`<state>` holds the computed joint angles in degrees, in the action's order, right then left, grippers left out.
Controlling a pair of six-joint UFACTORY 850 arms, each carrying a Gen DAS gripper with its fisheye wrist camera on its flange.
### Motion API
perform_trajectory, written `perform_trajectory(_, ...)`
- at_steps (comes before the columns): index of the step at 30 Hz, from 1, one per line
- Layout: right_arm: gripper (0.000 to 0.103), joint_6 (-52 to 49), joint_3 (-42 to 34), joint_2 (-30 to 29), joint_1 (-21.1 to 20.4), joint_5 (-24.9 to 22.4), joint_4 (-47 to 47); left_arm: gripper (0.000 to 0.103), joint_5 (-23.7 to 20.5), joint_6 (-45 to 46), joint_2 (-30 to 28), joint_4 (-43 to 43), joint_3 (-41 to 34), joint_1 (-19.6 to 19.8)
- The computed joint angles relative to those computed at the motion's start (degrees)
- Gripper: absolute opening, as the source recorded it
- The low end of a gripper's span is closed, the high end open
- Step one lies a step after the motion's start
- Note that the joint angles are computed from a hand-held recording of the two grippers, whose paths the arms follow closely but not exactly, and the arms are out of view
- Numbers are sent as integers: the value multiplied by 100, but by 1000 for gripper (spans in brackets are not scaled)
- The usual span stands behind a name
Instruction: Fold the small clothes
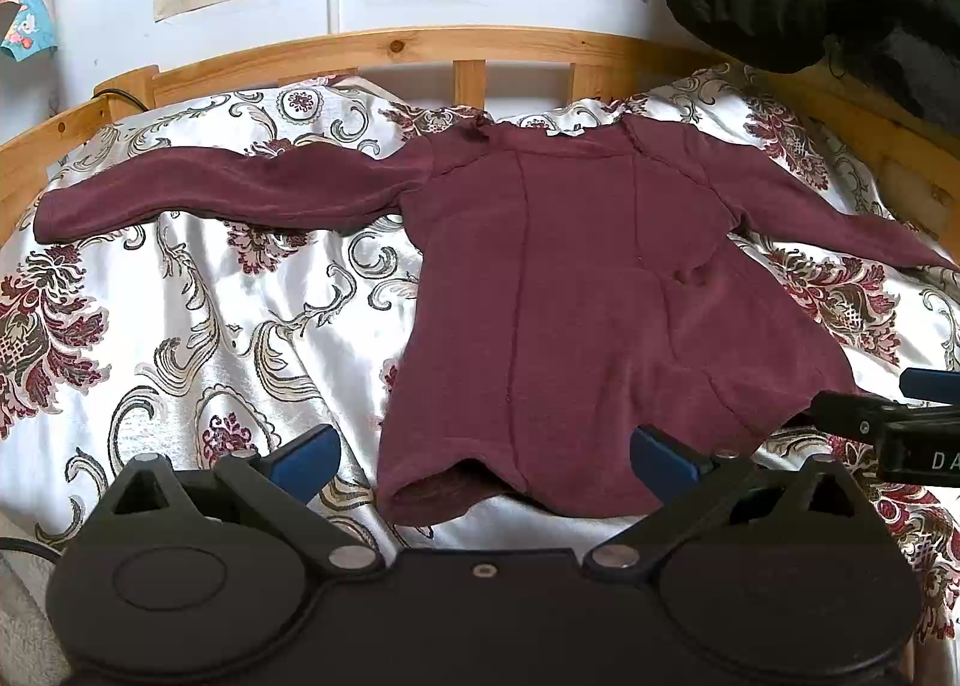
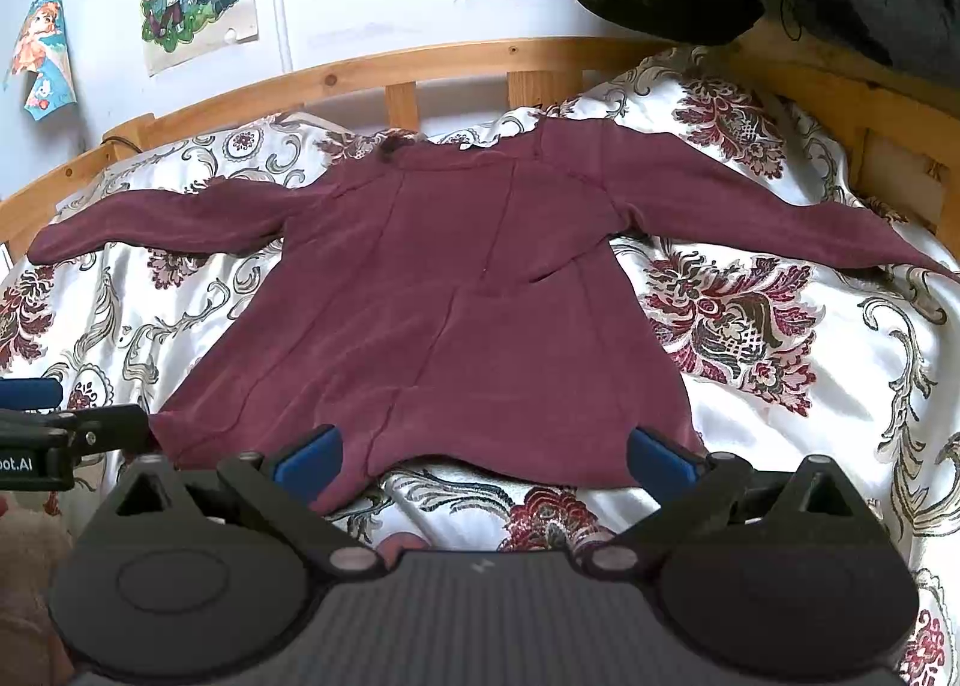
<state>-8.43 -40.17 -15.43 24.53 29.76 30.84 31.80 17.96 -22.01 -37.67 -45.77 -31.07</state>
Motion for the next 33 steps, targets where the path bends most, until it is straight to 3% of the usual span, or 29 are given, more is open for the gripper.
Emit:
perform_trajectory(27,103,-171,-73,-16,-45,-242,180,102,7,3,-37,-15,7,-22)
perform_trajectory(33,103,-88,-183,-98,-138,-560,301,102,-209,79,-52,-16,-40,13)
